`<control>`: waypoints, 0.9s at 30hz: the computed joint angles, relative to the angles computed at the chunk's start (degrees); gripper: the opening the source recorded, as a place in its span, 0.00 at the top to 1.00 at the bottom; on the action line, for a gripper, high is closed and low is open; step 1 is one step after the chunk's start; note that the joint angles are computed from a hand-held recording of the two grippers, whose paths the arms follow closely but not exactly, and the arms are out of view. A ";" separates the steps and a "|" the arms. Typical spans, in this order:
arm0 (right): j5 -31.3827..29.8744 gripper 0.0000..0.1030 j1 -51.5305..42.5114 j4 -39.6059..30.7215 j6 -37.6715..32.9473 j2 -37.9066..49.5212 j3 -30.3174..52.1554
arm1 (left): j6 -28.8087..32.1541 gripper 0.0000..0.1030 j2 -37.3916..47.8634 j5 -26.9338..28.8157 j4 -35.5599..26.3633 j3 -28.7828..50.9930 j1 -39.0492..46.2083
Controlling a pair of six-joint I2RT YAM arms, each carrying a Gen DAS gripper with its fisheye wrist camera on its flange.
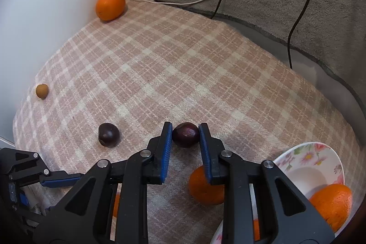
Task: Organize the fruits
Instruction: 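Move the left tool to a dark plum and close around it, then lift the dark plum with the left tool and carry it over the plate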
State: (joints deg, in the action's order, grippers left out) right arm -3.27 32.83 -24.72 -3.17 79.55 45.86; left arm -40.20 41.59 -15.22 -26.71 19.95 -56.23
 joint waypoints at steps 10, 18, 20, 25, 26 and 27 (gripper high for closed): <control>-2.34 0.76 -1.36 0.01 1.49 -6.15 -2.48 | -3.70 0.77 -5.78 -4.15 -6.59 1.01 -3.96; -3.16 0.76 -2.46 -1.12 1.95 -12.99 -4.57 | -4.97 0.77 -6.19 -6.27 -8.00 2.20 -6.21; -3.30 0.76 -2.76 -1.66 2.09 -15.11 -5.13 | -5.50 0.77 -6.26 -7.17 -8.37 2.57 -7.18; -4.18 0.76 -4.11 -4.13 2.34 -21.65 -6.46 | -5.84 0.77 -6.07 -8.53 -8.95 3.81 -8.62; -4.36 0.76 -4.43 -4.70 2.37 -22.91 -6.70 | -5.93 0.77 -5.98 -8.81 -8.94 4.01 -8.97; -4.49 0.76 -4.80 -5.39 2.43 -24.57 -7.08 | -5.93 0.77 -5.73 -9.06 -8.84 4.27 -9.23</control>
